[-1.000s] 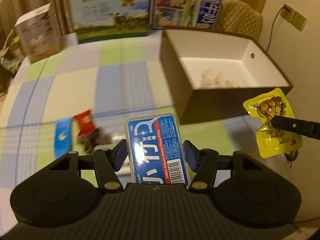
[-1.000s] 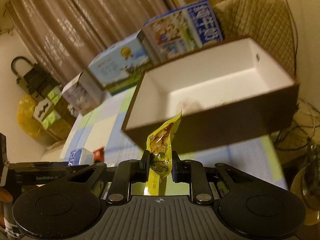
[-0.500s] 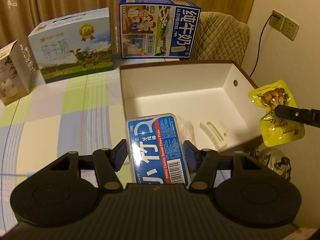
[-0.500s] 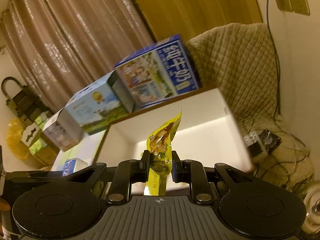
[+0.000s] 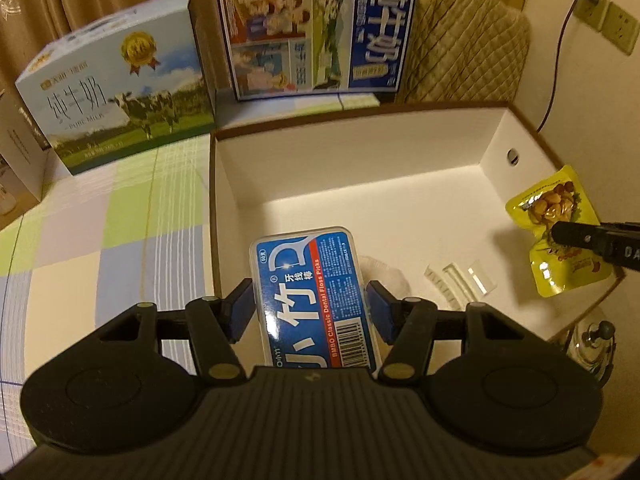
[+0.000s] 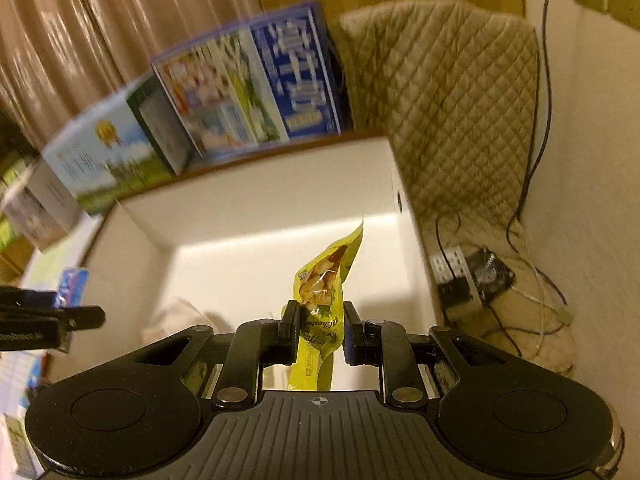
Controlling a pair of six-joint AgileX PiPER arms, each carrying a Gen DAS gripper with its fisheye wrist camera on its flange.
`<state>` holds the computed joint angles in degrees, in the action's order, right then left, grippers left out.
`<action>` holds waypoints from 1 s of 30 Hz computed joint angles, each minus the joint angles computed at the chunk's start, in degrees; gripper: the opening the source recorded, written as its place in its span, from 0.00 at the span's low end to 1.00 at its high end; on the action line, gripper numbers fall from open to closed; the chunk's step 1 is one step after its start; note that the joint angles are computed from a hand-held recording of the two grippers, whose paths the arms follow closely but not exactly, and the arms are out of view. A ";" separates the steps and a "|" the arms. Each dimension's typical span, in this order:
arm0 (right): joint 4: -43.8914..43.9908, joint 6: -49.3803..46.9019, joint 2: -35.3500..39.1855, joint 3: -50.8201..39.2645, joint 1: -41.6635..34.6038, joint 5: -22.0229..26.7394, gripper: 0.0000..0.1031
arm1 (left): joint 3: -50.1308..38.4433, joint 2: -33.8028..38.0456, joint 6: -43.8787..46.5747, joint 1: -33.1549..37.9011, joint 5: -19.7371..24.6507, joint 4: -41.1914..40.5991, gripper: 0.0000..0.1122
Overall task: Organize objects
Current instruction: 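Carry the toothpick box with the left tool while the right tool carries the snack packet to the box, then release the toothpick box and snack packet into the box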
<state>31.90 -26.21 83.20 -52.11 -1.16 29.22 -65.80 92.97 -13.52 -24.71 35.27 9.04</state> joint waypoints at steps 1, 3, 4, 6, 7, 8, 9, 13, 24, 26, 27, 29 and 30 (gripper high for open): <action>-0.98 0.81 0.88 -0.21 0.51 -0.18 0.17 | -0.15 0.62 -0.07 0.03 0.10 0.07 0.50; -2.05 1.67 2.57 -0.87 0.97 -0.17 0.17 | -0.33 1.67 -0.51 0.01 0.19 0.55 0.50; -1.85 1.60 3.29 -1.04 1.03 -0.29 0.17 | -0.48 2.12 -0.61 0.02 0.30 0.66 0.50; 0.22 -0.36 5.00 -1.93 0.39 -0.40 0.17 | -0.72 2.89 -0.19 0.16 0.34 0.32 0.50; 0.81 -0.91 5.30 -2.12 0.27 -0.74 0.17 | -0.86 3.19 -0.33 0.09 0.45 0.51 0.50; 0.23 -0.34 5.67 -2.39 0.35 -1.01 0.17 | -1.03 3.56 -0.54 0.04 0.53 0.80 0.50; -0.74 0.61 6.09 -2.94 0.42 -0.80 0.17 | -1.17 3.76 -0.60 0.01 0.62 0.89 0.50; 2.76 -1.96 6.99 -4.23 -1.26 1.63 0.21 | -1.92 4.74 -0.67 0.08 1.12 0.88 0.50; 6.68 -5.64 2.89 -2.23 -3.01 4.79 0.35 | -1.73 4.54 1.63 -0.33 1.13 -0.51 0.67; 6.49 -5.66 1.57 -1.62 -3.15 5.28 0.44 | -1.38 4.00 2.18 -0.26 1.19 -1.19 0.70; 6.10 -5.35 0.82 -1.27 -3.11 5.37 0.47 | -1.21 3.62 2.17 -0.25 1.35 -1.38 0.71; 5.67 -5.28 -0.68 -0.64 -3.18 5.77 0.54 | -0.80 2.62 2.72 -0.02 1.61 -2.36 0.72; 5.54 -5.37 -1.50 -0.29 -3.21 5.99 0.55 | -0.52 2.04 3.26 0.14 1.65 -3.11 0.72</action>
